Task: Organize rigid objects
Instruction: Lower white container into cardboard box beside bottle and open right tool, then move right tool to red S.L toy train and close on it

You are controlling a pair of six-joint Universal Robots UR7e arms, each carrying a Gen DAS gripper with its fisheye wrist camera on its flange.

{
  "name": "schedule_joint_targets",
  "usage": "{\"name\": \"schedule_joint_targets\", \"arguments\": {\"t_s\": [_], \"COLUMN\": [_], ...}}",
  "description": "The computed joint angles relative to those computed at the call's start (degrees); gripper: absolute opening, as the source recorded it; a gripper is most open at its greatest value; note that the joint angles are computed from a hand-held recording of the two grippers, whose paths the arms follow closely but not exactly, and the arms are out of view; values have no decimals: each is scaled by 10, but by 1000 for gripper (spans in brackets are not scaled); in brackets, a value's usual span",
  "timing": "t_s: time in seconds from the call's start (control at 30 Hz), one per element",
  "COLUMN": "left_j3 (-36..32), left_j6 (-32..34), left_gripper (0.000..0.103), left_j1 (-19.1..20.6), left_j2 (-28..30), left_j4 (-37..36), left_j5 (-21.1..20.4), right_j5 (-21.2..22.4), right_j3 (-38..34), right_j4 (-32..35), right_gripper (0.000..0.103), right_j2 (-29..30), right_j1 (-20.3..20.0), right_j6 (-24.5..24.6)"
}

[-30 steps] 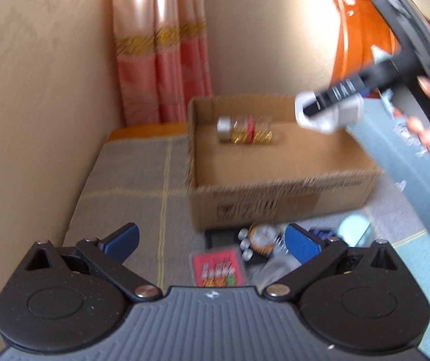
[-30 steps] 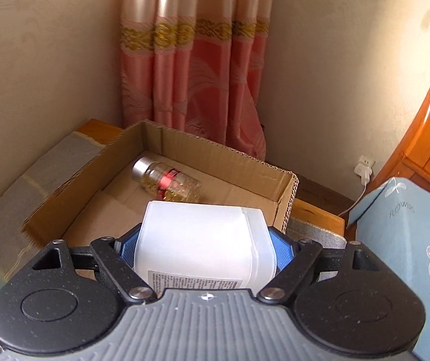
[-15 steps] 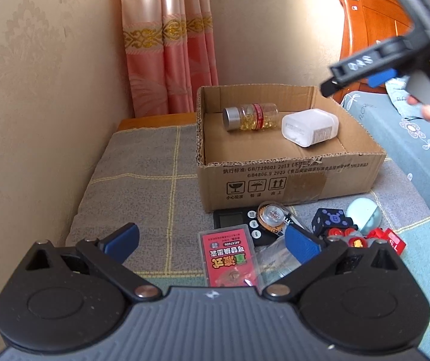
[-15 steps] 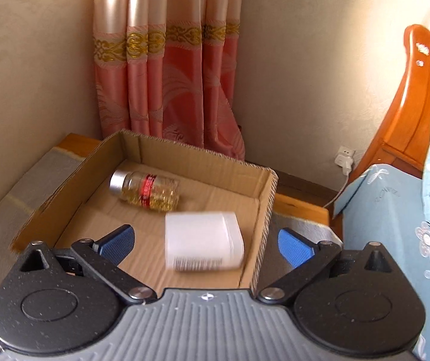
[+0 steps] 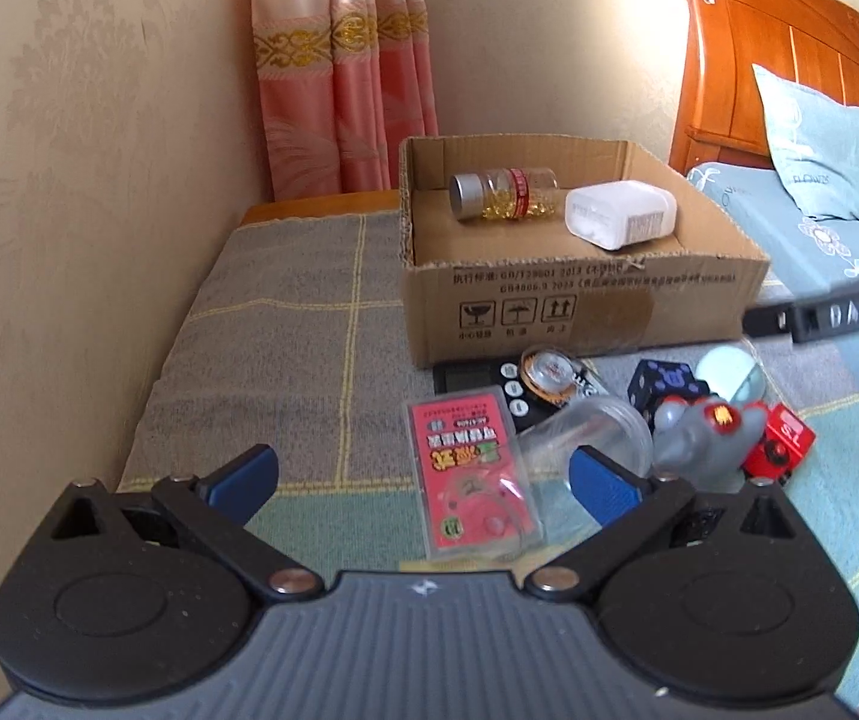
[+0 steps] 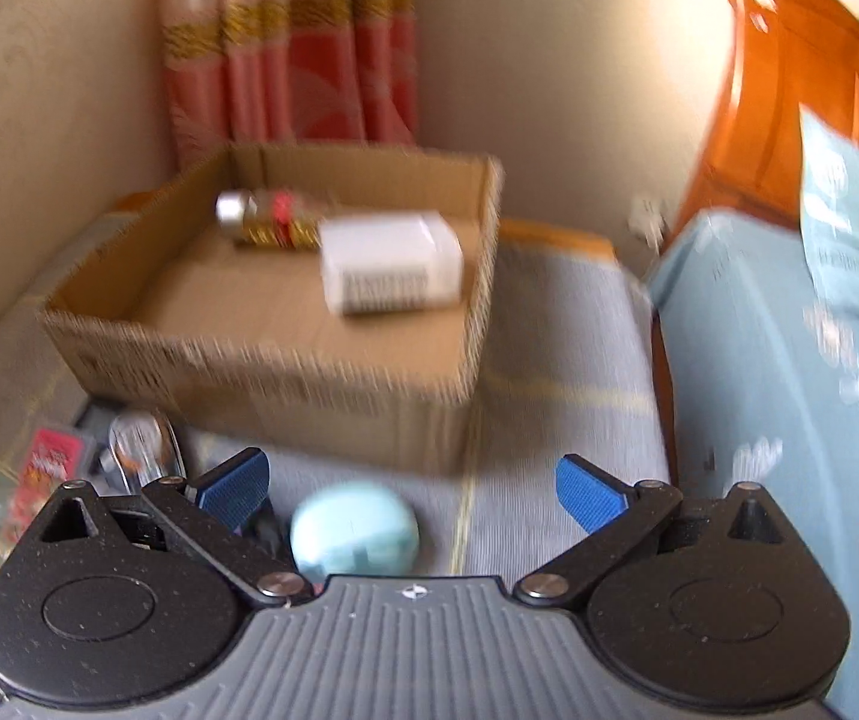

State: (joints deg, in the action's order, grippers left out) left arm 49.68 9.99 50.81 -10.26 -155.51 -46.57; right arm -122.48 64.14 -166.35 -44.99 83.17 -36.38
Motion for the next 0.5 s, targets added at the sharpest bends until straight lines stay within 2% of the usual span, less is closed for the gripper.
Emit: {"name": "schedule_joint_targets", "arguments": {"t_s": [0.07,0.2,0.37,0.43,0.5], "left_j3": [3,-5,-17,-14,-15], "left_j6": [-9,-3,-14,-17,-22], "left_gripper": [102,102,102,102,102], "left_j1": [1,0,0,1,1], "left_j2": [-3,0,7,6,6], "left_j4": [6,10,37,44,50], "left_j5": [-4,-9,-13,-19,-18], "right_j5": [-8,4,-7,8,4], "right_j3": [14,26,23,32,40], "right_j4": [-4,25,43,54,54], "right_gripper": [103,103,103,103,103], "right_j2": [-4,-13,-3,-12,-17], "right_j1": [-6,-15,-17,-22,-24], "right_j6": [24,77,88,105,112]}}
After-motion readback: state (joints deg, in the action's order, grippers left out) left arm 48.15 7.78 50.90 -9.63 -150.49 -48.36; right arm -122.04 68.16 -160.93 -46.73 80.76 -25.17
